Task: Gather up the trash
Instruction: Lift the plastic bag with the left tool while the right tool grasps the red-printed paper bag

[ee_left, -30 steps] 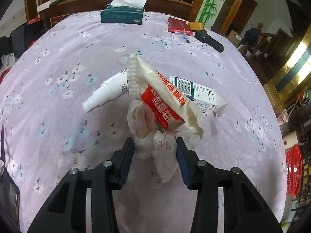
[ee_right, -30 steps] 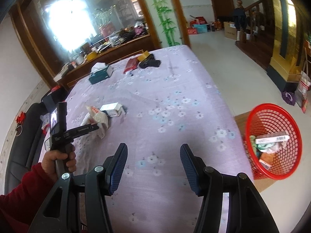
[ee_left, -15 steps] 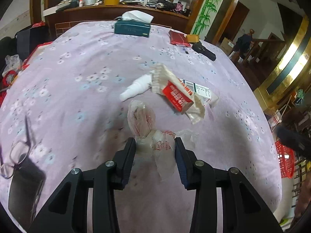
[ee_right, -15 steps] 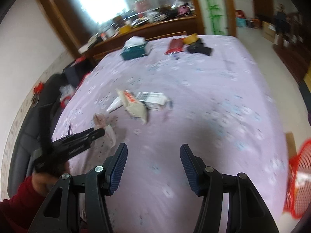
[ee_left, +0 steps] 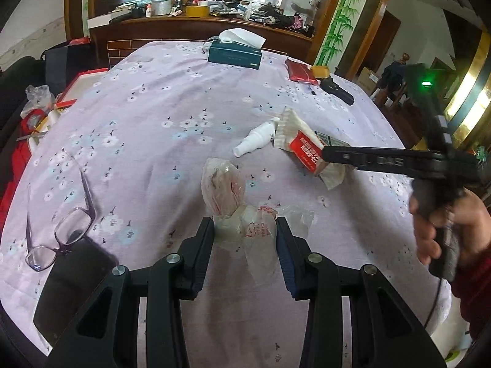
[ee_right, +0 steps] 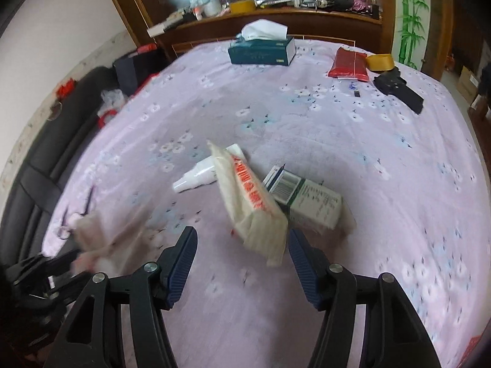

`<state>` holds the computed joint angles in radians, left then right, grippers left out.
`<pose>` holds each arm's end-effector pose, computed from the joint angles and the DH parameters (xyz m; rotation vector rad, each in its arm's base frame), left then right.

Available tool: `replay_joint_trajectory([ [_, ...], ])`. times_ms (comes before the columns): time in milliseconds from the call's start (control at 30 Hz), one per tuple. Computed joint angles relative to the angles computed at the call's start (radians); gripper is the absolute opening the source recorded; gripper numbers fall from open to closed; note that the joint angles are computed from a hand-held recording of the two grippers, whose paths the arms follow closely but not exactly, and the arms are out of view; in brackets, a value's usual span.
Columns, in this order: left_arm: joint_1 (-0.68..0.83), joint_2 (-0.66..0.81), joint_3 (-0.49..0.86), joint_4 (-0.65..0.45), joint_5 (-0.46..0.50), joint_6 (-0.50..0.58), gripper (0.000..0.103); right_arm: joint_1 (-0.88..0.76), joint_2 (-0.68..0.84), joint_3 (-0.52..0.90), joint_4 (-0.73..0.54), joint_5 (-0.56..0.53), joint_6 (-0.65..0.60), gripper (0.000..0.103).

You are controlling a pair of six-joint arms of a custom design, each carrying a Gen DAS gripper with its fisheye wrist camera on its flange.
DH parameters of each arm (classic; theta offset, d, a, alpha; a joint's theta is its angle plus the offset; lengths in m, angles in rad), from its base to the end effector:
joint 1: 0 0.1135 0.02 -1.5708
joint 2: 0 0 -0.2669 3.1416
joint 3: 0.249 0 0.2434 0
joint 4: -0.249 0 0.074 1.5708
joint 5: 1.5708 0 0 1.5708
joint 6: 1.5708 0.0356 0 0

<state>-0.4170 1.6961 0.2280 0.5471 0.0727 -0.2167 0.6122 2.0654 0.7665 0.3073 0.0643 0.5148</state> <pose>0.1850 -0.0848 0.0626 0.2831 2.5078 -0.3521 0.2696 0.1865 0.0456 -0.1016 2.5957 0.3428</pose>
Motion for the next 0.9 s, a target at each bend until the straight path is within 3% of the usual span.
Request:
replay_joint_trajectory([
  [167, -0.009, 0.007, -0.001, 0.01, -0.017, 0.0, 0.039, -0.047, 0.123, 0.115, -0.026, -0.044, -0.013, 0.064],
  [233, -0.019, 0.01, 0.002, 0.011, -0.023, -0.004, 0.039, -0.05, 0.155, 0.138, -0.03, -0.047, 0.003, 0.051],
  [367, -0.05, 0.011, 0.007, 0.017, -0.05, -0.015, 0.039, -0.034, 0.154, 0.12, -0.013, -0.028, 0.047, 0.048],
  [567, -0.144, 0.006, 0.019, 0.019, -0.128, -0.061, 0.039, 0.023, 0.022, -0.059, 0.071, 0.013, 0.149, 0.047],
  [900, -0.387, 0.008, 0.072, -0.051, -0.296, -0.171, 0.039, 0.228, -0.333, -0.467, 0.124, 0.237, 0.481, 0.047],
])
